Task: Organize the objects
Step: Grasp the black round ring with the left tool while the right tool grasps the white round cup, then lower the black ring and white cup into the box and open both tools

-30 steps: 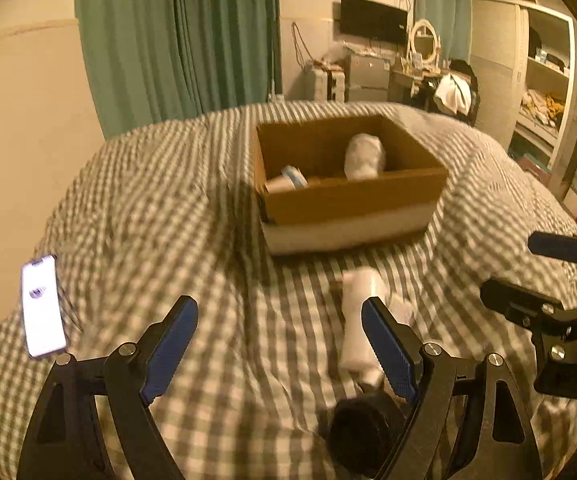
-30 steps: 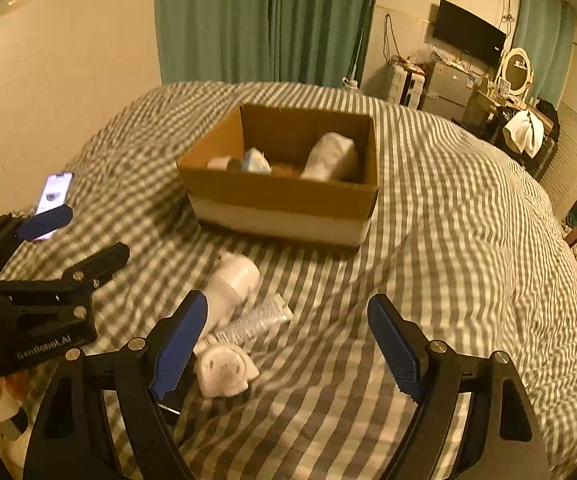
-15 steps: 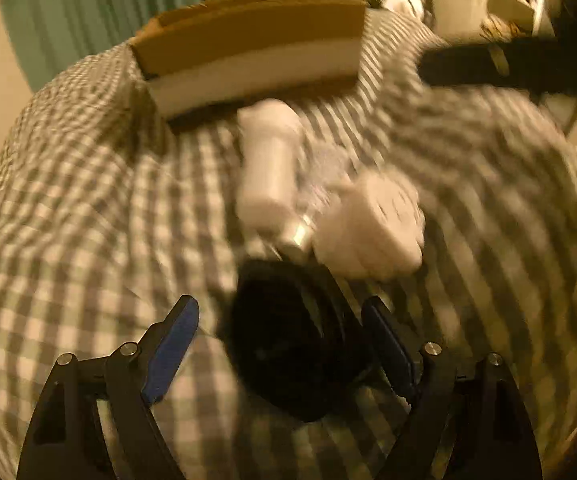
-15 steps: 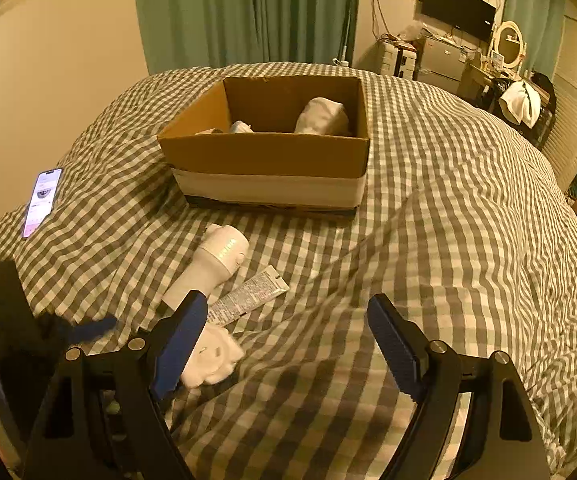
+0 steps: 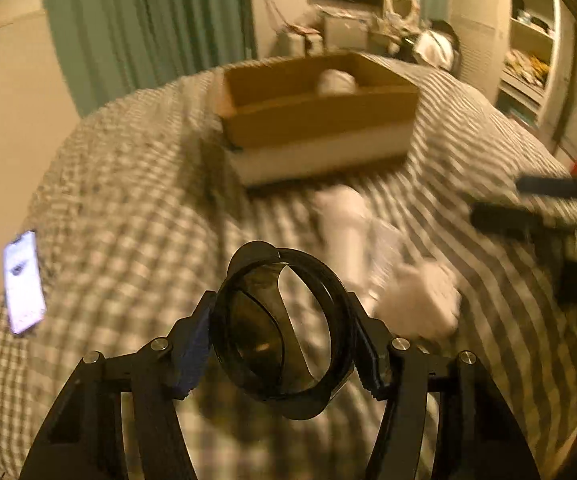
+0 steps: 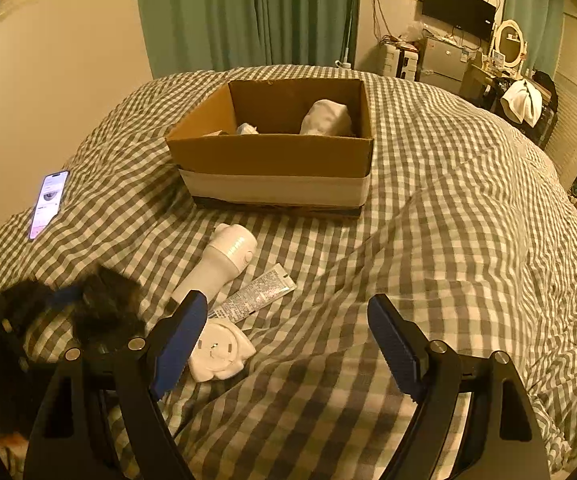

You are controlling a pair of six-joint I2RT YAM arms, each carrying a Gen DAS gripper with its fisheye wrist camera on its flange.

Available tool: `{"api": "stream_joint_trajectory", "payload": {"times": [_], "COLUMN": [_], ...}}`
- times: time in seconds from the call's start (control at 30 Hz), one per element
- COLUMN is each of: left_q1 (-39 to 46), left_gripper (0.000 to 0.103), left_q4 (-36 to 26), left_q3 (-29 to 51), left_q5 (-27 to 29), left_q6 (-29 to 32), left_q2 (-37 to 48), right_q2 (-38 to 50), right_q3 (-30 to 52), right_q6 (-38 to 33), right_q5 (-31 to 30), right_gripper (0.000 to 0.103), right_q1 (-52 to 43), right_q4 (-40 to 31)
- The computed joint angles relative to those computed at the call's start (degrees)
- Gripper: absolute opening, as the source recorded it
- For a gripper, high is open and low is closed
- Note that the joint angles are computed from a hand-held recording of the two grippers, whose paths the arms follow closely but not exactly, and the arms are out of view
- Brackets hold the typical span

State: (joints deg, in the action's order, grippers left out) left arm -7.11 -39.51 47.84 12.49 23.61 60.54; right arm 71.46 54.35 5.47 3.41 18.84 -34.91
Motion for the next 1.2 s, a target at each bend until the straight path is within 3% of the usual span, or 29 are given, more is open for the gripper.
{"api": "stream_joint_trajectory", "payload": {"times": [0.47,0.57,0.6,0.77,1.03,1.2], "left_q1": [6.19,6.48,6.52,6.84,6.5,4.85], "left_gripper": [0.061,0.061,0.061,0.06,0.058,0.058], "left_q4": [5.45,4.97,4.84,3.04,0.19,-0.87], "left_q3": [2.6,2.55,2.43,3.22,6.41,10.48], "left_q5": [1.23,1.94,2.03,3.15,4.81,5.24], "left_q6": [0.6,0.48,0.55,0.8,-0.08,-0.97], "left_q2": [8.52,8.97,8.76,6.94,4.45,6.0], "right_q2": [18.69,20.47,20.49,16.15,7.71,6.98], "right_q3": [4.83,5.41,5.3,2.85,4.09,9.06], "right_q6": [-3.35,-4.41,-4.52,-4.4,-3.59,-4.47], "right_q5": [-1.26,-1.31,-1.33,-0.44,1.52,2.94], "right_gripper": [0.082,0.069,0.058,0.048,0.048,0.048], "right_q1": [7.01,7.4,7.45,7.87,9.13,9.45], "right_q4": [1.11,0.21,0.18,1.32,-1.17,-2.77]}}
